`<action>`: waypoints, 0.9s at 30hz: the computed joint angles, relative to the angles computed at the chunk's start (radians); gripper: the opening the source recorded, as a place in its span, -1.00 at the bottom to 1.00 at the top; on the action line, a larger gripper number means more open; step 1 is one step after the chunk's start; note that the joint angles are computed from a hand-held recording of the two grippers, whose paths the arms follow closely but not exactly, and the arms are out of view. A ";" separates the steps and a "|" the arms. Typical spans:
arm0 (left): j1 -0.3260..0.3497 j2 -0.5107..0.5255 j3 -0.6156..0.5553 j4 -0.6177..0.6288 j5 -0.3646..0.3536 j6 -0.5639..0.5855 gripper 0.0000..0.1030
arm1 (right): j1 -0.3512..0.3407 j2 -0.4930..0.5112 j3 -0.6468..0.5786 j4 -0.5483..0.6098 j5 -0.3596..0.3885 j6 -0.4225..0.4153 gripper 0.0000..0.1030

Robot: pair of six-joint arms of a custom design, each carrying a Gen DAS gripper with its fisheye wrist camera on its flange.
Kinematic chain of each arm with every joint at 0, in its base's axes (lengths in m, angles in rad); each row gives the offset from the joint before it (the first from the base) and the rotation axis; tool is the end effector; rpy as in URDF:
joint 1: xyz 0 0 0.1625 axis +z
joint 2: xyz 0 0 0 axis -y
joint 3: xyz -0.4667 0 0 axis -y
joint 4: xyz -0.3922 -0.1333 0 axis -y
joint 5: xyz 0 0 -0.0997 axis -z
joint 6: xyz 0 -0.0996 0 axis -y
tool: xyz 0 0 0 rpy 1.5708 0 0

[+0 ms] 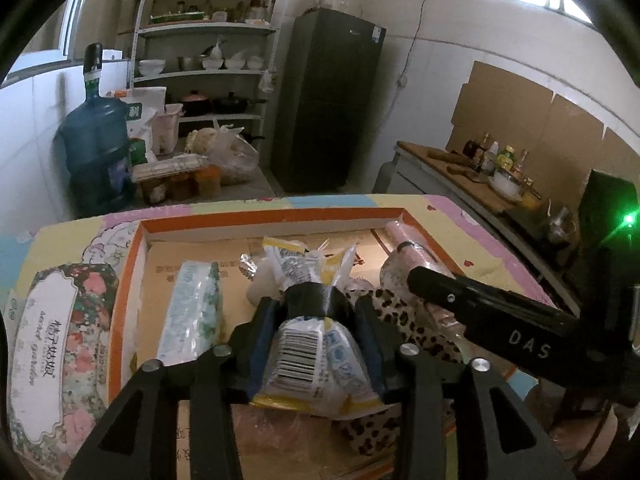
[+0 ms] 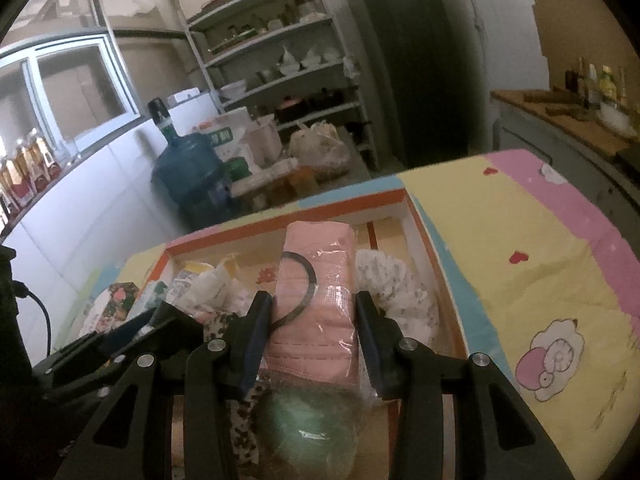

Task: Organize soft objects
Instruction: 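Lower both items into the box and open both tools, then withdraw both tools from the box back toward the pile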

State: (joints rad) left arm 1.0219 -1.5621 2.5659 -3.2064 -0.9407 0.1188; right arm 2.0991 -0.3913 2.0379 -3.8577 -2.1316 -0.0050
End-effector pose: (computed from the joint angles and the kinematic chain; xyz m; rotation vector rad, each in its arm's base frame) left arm -0.0150 -0.3925 0.2923 0.5661 2.4426 -0.9695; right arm 0.3376 -0.4190 -0.0587 0.4428 -2.5575 1.0200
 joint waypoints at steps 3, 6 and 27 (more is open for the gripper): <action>0.007 -0.006 -0.002 0.018 -0.008 -0.015 0.08 | -0.017 -0.008 0.014 0.006 0.041 0.020 -0.08; 0.003 -0.019 0.009 -0.010 -0.019 -0.006 0.31 | -0.031 -0.013 0.031 -0.012 0.075 0.032 0.09; -0.171 -0.332 0.112 0.137 0.158 -0.055 0.63 | 0.136 0.015 0.067 -0.166 0.037 0.035 0.14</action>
